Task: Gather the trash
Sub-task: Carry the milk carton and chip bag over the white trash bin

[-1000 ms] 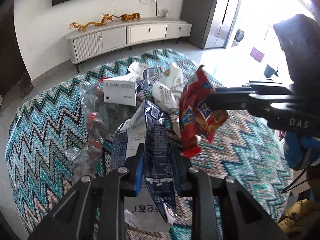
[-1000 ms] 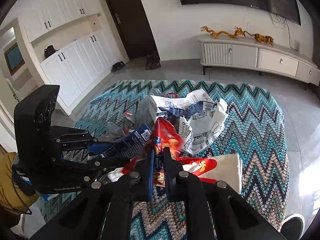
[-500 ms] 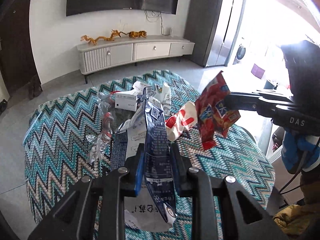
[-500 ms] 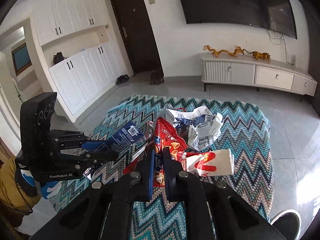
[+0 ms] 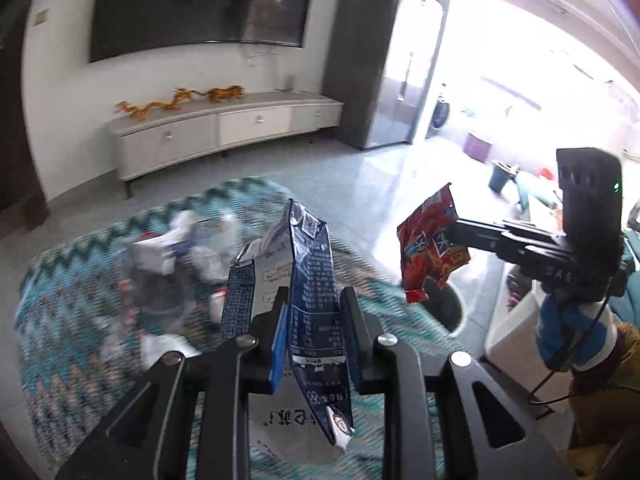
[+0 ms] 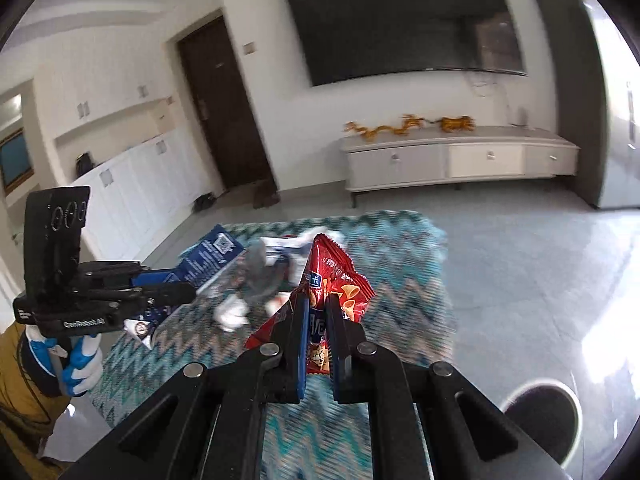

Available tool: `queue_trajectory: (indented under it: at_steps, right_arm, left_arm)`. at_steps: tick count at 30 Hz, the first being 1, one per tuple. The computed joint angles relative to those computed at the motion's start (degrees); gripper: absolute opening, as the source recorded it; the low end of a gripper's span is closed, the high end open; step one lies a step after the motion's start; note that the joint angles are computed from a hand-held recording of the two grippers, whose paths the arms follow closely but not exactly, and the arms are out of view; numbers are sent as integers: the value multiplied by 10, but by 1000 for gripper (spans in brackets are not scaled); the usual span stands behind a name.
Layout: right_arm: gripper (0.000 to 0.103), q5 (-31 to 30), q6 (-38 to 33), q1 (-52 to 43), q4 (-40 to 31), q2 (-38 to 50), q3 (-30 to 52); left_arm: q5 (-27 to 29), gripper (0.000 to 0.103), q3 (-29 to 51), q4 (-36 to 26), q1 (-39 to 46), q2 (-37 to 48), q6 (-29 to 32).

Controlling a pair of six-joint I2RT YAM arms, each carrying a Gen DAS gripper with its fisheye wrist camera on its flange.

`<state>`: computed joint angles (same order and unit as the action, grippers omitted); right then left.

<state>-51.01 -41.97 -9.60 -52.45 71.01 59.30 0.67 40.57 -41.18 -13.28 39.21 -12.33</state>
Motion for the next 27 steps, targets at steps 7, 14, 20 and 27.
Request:
queue_trajectory:
  at_steps: [7, 14, 20, 27]
  right_arm:
    - [8, -14, -110, -187, -40, 146, 76]
    - [8, 14, -98, -280, 7, 309, 152]
    - [8, 65, -57, -299, 50, 455, 226]
    - [8, 108, -6, -295, 63, 590, 325]
  left_arm:
    - [-41, 23, 65, 142, -166, 233, -71]
    - [-22, 23, 213, 211, -246, 501, -96]
    - [4, 23, 395, 194, -275, 711, -93]
    - [27, 23, 630, 120, -282, 909, -83]
